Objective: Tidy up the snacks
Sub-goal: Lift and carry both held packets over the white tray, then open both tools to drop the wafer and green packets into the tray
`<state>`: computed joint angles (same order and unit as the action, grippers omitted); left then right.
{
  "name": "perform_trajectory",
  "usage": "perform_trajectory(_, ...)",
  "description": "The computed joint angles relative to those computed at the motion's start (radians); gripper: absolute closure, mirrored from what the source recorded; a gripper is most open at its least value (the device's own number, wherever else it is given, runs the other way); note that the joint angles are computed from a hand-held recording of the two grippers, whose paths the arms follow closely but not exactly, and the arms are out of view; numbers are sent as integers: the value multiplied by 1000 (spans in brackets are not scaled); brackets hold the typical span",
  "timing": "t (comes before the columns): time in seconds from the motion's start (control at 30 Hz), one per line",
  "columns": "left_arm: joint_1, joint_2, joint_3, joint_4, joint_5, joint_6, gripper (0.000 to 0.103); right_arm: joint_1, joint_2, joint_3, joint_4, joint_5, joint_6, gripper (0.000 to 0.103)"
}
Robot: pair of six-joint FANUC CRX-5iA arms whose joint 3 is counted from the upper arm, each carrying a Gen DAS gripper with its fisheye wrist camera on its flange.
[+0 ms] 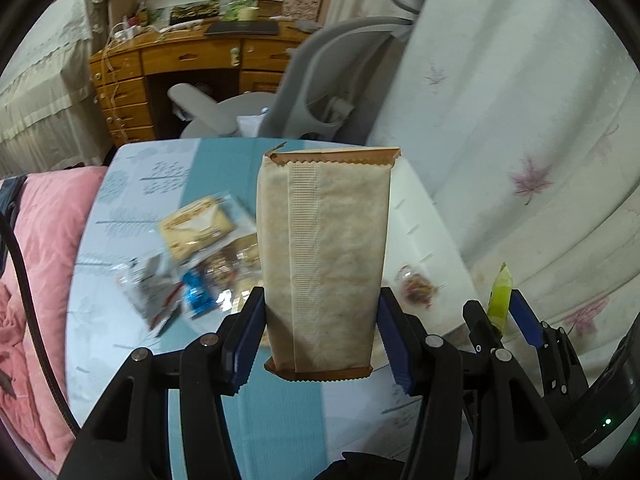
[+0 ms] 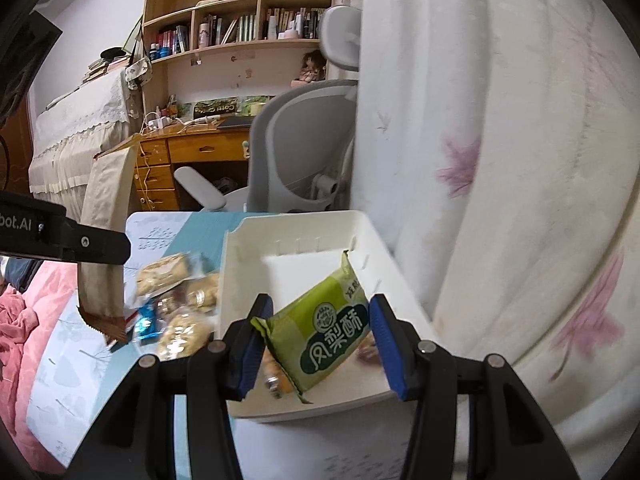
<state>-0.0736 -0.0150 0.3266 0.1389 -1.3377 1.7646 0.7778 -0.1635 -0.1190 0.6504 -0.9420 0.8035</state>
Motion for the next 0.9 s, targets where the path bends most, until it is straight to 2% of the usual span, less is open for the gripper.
perform_trajectory(0.2,-83,81,77,-24,22,67,49,-93,9,31,-69,44,133,52)
perform_trajectory(0.57,-134,177,158,-19,23,151,49,-194,42,101,-214,83,347,52)
perform_trajectory(0.63,-137,189,168,-18,22,157,40,-199,45,104,-225,89,368,51)
perform_trajectory(0.67,-139,192,172,-20,19,166,28,-202,51,110,-233,86,381,51)
perform_trajectory(0.7,-140,195,176,-26,18,175,21,-201,50,107,-233,84,384,50)
perform_trajectory(0.9,-131,195,174,-32,21,204,21,-210,48,105,-252,98,419,43)
